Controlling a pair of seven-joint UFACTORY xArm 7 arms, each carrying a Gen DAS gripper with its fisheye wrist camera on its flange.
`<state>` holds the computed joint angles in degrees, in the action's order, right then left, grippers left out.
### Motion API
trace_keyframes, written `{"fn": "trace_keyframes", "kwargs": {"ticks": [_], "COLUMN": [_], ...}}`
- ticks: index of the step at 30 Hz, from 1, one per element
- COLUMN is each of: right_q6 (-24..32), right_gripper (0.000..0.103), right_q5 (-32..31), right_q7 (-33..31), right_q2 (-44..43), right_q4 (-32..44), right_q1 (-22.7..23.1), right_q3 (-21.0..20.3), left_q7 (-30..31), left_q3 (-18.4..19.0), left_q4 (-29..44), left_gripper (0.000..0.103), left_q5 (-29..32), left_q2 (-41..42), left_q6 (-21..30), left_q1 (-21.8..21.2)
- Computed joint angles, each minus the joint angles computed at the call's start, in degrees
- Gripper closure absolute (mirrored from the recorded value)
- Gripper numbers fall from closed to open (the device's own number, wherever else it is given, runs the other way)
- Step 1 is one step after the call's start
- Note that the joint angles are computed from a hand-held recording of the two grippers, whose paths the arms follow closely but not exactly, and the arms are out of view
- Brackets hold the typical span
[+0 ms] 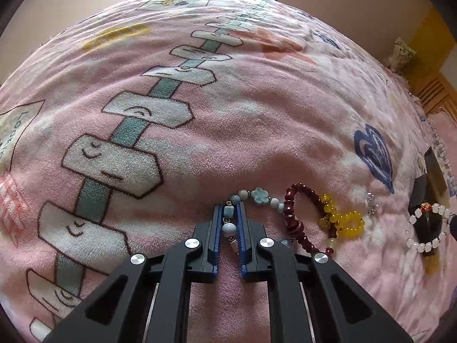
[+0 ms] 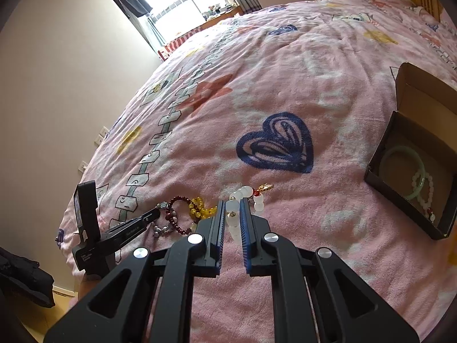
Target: Organize jewelry
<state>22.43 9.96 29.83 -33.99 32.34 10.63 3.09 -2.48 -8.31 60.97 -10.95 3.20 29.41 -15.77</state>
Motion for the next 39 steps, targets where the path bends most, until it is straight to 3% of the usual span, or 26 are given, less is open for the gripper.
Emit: {"fn": "trace_keyframes", "kwargs": {"ticks": [7, 14, 18, 23, 32, 39], "right_q6": [0.0, 1.1, 2.6, 4.4, 10.6, 13.3], "right_gripper": [0.092, 0.092, 0.092, 0.092, 0.092, 0.092], "right_q5": [0.1, -0.3, -1.0, -1.4, -4.8, -6.0], "right_q7": [-0.4, 0.2, 0.9, 2.1, 4.2, 1.6], "right_q2": [-1.6, -3.9, -6.0, -10.1, -20.5, -26.9], "right_q4": [-0.2, -0.5, -0.9, -2.0, -4.3, -6.7], "right_q1": [0.4, -0.2, -0.9, -2.1, -9.3, -15.8], "right_q3": [-0.1, 0.3, 0.6, 0.4, -1.1, -6.9], "left_q7": [2.9, 1.5, -2.3, -2.4, 0.2, -2.5], "left_q3": [-0.6, -0.8, -1.9, -2.8, -5.4, -8.6], "left_q4": [-0.4, -1.9, -2.6, -2.1, 4.3, 13.5], "left_gripper": [0.092, 0.092, 0.092, 0.092, 0.092, 0.092], "left_q5": [-4.9, -2.3, 4.0, 5.1, 3.9, 9.9], "left_q2": [-3.1, -7.6, -10.5, -13.0, -10.5, -2.6], "left_q6": [-0.9, -2.5, -4.4, -5.1, -4.6, -3.1], "left_q1": [-0.7, -2.3, -2.8, -4.9, -10.7, -15.1]}}
